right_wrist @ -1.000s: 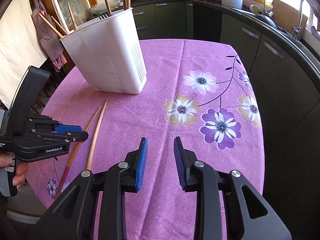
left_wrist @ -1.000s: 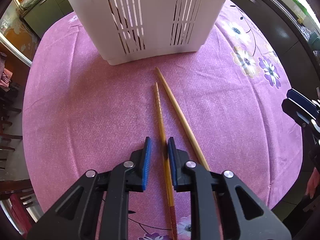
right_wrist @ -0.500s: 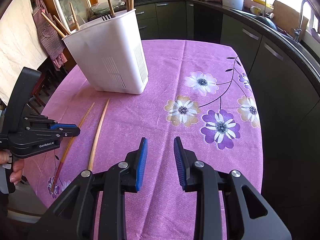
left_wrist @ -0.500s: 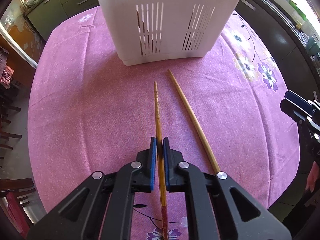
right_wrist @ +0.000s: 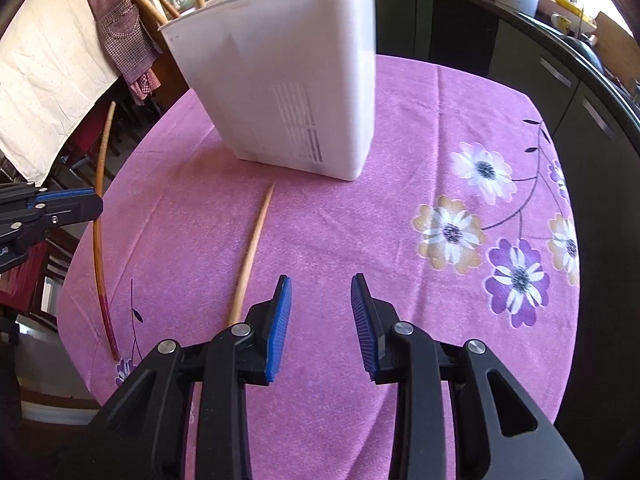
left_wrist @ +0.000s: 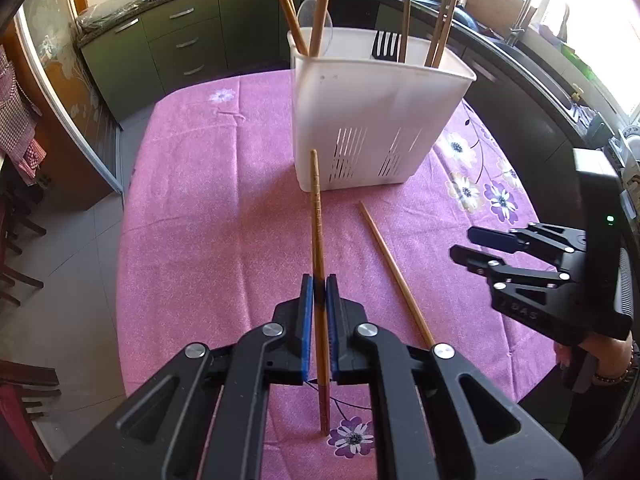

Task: Organize utensils
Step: 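Grasp and lift the red-tipped chopstick with the left gripper, then grasp and lift the last chopstick with the right gripper while the left gripper holds its chopstick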

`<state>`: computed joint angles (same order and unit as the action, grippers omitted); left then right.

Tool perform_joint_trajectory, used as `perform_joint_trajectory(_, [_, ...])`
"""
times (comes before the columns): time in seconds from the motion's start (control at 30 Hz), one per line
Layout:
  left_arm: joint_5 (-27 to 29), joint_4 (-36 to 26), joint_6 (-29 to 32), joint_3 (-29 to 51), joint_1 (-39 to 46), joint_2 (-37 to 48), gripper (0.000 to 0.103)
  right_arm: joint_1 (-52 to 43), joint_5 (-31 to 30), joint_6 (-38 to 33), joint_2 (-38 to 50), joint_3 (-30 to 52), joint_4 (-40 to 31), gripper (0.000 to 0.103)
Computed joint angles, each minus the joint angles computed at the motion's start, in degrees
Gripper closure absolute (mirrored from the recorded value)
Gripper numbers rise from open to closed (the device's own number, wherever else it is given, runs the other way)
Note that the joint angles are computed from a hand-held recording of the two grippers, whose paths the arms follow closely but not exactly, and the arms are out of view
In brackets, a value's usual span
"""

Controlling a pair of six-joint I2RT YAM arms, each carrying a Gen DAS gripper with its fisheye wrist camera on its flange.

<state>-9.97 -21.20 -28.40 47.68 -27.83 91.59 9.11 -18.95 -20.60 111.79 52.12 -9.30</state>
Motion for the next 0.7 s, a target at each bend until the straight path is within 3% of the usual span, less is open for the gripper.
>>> perform_joint_trajectory(0.4, [-3.4, -0.4, 0.9, -3.7, -1.4, -8.9, 0.097, 12.4, 8.8, 6.3, 10.2, 11.2, -3.3, 0.072])
perform_joint_trajectory(0.63, [-2.5, -0.3, 1.5, -3.5, -0.3, -7.7, 0.097, 16.0, 13.3, 8.2, 12.4, 13.5, -3.4, 0.072])
perform_joint_trajectory(0.7, [-2.1, 0.0, 1.4, -3.4, 0.1, -7.0, 0.097, 16.8, 13.3, 8.4, 12.6, 13.8, -3.7, 0.078])
